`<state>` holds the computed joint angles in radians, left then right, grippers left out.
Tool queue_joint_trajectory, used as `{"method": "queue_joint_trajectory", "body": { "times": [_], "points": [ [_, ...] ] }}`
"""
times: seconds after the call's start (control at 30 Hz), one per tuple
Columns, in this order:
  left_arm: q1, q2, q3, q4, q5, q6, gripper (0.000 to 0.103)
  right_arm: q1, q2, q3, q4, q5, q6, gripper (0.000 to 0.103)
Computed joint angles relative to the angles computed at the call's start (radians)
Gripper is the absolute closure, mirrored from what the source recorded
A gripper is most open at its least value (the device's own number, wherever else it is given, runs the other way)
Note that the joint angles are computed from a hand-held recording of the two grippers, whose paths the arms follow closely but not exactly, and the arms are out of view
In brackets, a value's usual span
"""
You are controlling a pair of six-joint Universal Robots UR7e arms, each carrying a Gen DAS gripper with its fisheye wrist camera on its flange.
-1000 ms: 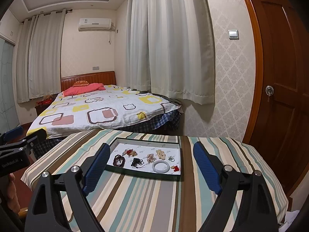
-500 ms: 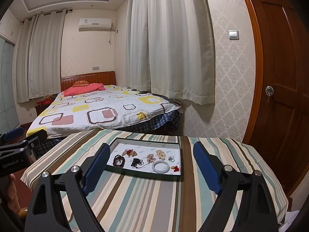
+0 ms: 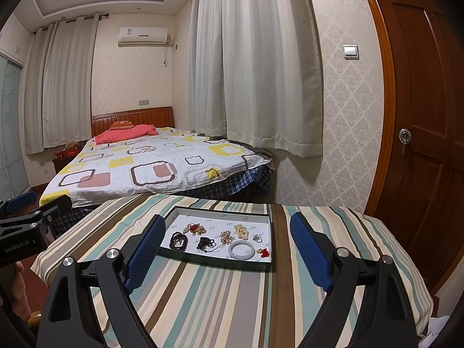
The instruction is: Organize jewelry
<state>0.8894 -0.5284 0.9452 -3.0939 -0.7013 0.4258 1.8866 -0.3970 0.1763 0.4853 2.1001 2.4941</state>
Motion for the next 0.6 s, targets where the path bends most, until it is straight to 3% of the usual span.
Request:
{"method": "queue_joint_trajectory", "body": {
  "times": [0.6],
  "points": [
    [0.0,0.002,0.001,0.001,0.0,-0.003,0.004,0.0,-0.002,0.005,-0.004,-0.002,0.001,0.018]
  ]
}}
